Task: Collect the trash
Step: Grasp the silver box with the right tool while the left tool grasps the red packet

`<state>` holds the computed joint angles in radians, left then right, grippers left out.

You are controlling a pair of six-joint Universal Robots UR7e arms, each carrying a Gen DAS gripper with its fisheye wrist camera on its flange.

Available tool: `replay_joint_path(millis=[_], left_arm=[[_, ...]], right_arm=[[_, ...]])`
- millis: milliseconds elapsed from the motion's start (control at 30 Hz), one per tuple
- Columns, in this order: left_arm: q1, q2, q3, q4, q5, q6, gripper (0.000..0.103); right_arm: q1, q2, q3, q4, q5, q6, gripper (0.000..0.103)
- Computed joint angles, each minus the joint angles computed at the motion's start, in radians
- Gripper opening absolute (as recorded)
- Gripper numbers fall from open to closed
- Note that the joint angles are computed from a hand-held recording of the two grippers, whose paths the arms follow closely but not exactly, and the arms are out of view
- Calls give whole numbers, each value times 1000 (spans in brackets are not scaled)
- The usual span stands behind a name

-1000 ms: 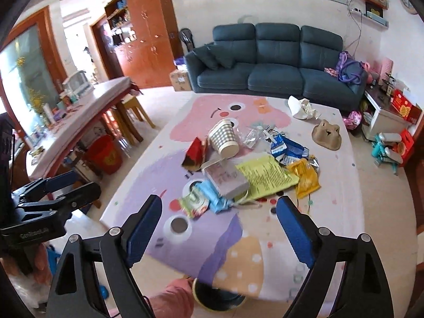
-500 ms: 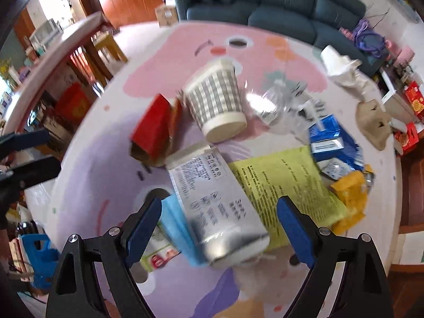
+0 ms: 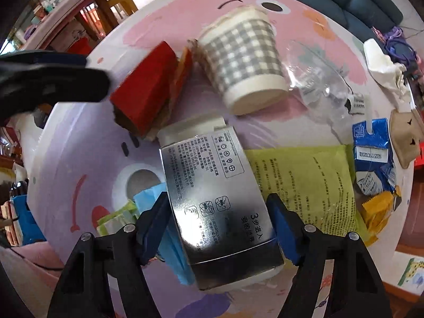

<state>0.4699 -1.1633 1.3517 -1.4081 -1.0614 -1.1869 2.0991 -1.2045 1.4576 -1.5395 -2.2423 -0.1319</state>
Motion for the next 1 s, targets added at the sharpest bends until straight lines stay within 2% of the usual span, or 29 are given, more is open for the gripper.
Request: replay_joint_path(millis=[133, 300, 567, 833, 900, 933, 1000], left_arm=[[30, 25, -18, -12, -21, 28, 84], [70, 56, -40, -17, -50, 49, 84], [112, 119, -83, 13, -90, 76, 84], [115, 196, -138, 86, -79, 64, 84], [116, 198, -136, 94, -79, 41, 76], [117, 195, -131, 90, -88, 26, 65], [111, 190, -122, 96, -73, 7, 58]], right_arm=[[11, -12, 8, -24, -2, 13, 71], [8, -36, -3, -16, 5, 109, 66], [-5, -117, 35, -59, -11, 297, 66], [4, -144, 50, -78, 7, 384, 66], [6, -153, 59, -81, 15, 394, 66], [7, -155, 58, -79, 19, 399, 66], [11, -165, 67, -84, 22, 412, 66]])
